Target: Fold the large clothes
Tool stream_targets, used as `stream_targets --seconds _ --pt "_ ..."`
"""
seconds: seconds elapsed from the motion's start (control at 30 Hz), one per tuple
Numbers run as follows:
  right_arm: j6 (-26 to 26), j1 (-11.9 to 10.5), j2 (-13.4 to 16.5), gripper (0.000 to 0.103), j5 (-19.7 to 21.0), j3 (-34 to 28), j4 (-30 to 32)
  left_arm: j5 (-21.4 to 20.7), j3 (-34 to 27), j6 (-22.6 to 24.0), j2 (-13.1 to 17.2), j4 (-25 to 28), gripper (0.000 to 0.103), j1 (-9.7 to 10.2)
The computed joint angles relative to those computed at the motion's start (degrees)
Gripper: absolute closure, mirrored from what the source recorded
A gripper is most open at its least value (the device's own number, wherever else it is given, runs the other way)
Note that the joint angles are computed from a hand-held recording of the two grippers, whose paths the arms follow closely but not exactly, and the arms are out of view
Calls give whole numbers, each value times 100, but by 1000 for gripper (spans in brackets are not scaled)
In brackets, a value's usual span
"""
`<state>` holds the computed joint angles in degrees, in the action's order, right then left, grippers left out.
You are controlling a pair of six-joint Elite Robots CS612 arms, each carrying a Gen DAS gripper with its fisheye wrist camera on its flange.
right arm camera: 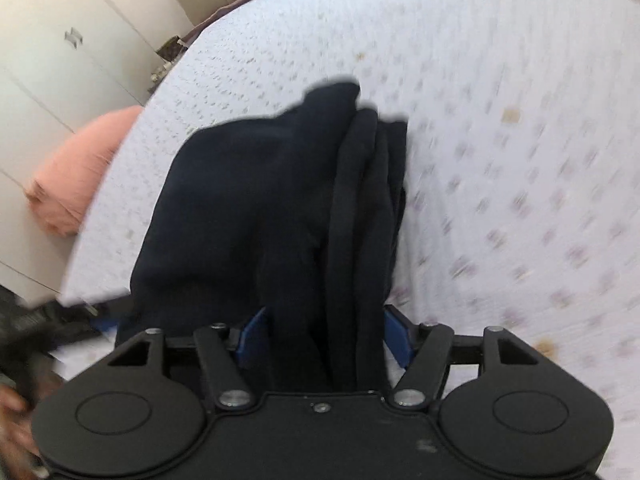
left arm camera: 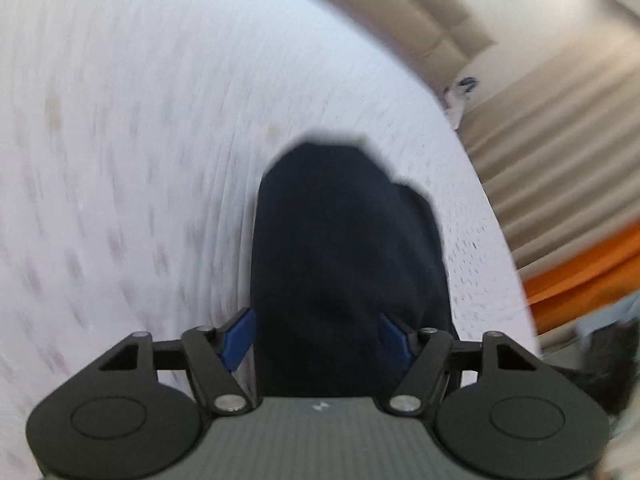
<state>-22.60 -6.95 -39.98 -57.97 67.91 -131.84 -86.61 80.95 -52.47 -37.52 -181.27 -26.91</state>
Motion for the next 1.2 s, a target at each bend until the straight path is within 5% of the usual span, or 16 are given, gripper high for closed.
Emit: stream_targets --seconds 0.1,0.17,0.2,0.23,0.3,0.37,0.5,0.53,0.67,0.83,0.93,1.1,1.2 --pt "-219 101 -282 25 -359 441 -1203 220 109 895 -234 -41 54 -111" --pt "-314 182 -279 31 -376 511 -1899 -138 31 1282 -223 -137 66 -123" --pt "-304 239 -210 49 -336 401 -2007 -327 13 1392 -202 -179 79 -134" --pt "-315 282 -120 78 -231 281 -2048 -455 16 1452 -180 -160 85 -151" --pt "-271 375 147 97 2 -42 -2040 -554 55 1491 -167 29 87 -221" --pt "-332 468 412 97 -74 -318 -1929 -520 169 1351 -111 -111 88 -273" --pt "-342 669 805 103 -1215 -591 -2350 -566 369 826 -96 -568 88 -306" --pt "-245 645 824 103 -1213 -623 -2352 -562 370 750 -108 -567 88 -308" --pt "-169 624 583 103 -1362 -473 -2277 -333 411 1071 -270 -190 89 -366" --pt "-798 445 -73 95 -578 413 -1916 -245 377 1371 -311 124 88 -415" --pt "-1134 498 -272 95 -1306 883 -1884 -44 294 1637 -296 474 87 -470" --pt "-30 434 -110 100 -1400 536 -599 432 123 2003 -275 1010 87 -633" --pt "-72 396 -234 100 -1195 522 -413 563 159 1749 -433 1269 87 -654"
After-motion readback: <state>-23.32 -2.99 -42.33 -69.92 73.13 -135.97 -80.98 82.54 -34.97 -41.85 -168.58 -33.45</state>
